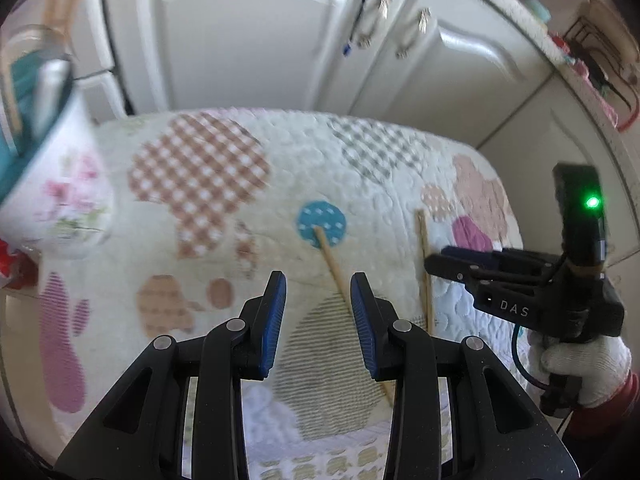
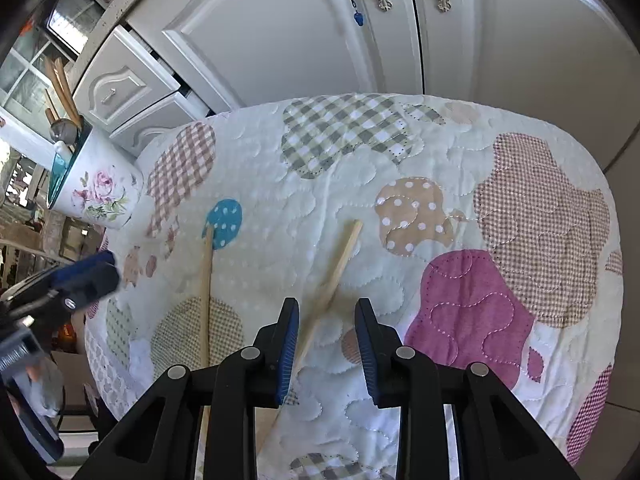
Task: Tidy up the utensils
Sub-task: 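Grasp a wooden chopstick with the left tool while the right tool grasps another chopstick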
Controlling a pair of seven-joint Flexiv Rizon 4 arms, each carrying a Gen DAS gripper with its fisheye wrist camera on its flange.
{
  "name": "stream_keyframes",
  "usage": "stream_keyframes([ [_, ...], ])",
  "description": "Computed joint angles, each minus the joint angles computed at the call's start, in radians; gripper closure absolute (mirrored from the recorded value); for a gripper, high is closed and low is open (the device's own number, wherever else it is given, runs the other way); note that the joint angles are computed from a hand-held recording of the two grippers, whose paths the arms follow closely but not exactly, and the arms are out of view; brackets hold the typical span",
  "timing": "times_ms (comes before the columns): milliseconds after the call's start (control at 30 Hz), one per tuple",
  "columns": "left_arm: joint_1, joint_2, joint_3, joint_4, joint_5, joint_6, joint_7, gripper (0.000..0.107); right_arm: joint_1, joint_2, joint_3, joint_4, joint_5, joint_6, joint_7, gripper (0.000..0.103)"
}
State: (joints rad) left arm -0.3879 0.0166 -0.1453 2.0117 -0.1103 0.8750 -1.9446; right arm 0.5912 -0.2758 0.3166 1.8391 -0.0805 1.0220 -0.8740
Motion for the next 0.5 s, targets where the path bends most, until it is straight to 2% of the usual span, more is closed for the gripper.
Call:
stream_keyframes([
  [100,-0.004,-0.041,-0.008,-0.014,-0.023,-0.004,0.005,0.074,0.0,-0.01,-0.004,-0.017,-0.011,-0.02,-0.016,0.076],
  [267,-0.014,-0.112,-0.01,-0.062,0.021,-0.022,-0.041,0.076,0.002,-0.017,0.001,-0.018,-0.002,-0.018,-0.029,0.076],
  [300,-0.017,-0.124,-0.009,-0.07,0.03,-0.021,-0.052,0.078,0.0,-0.014,0.004,-0.015,0.003,-0.019,-0.034,0.076],
  [433,-0.027,-0.152,-0.002,-0.085,0.062,0.0,-0.056,0.097,-0.004,-0.02,0.006,-0.026,0.023,-0.021,-0.048,0.075],
  [500,-0.024,-0.151,-0.001,-0.071,0.035,0.019,-0.031,0.098,0.0,-0.04,0.005,-0.049,0.025,-0.027,-0.051,0.074],
])
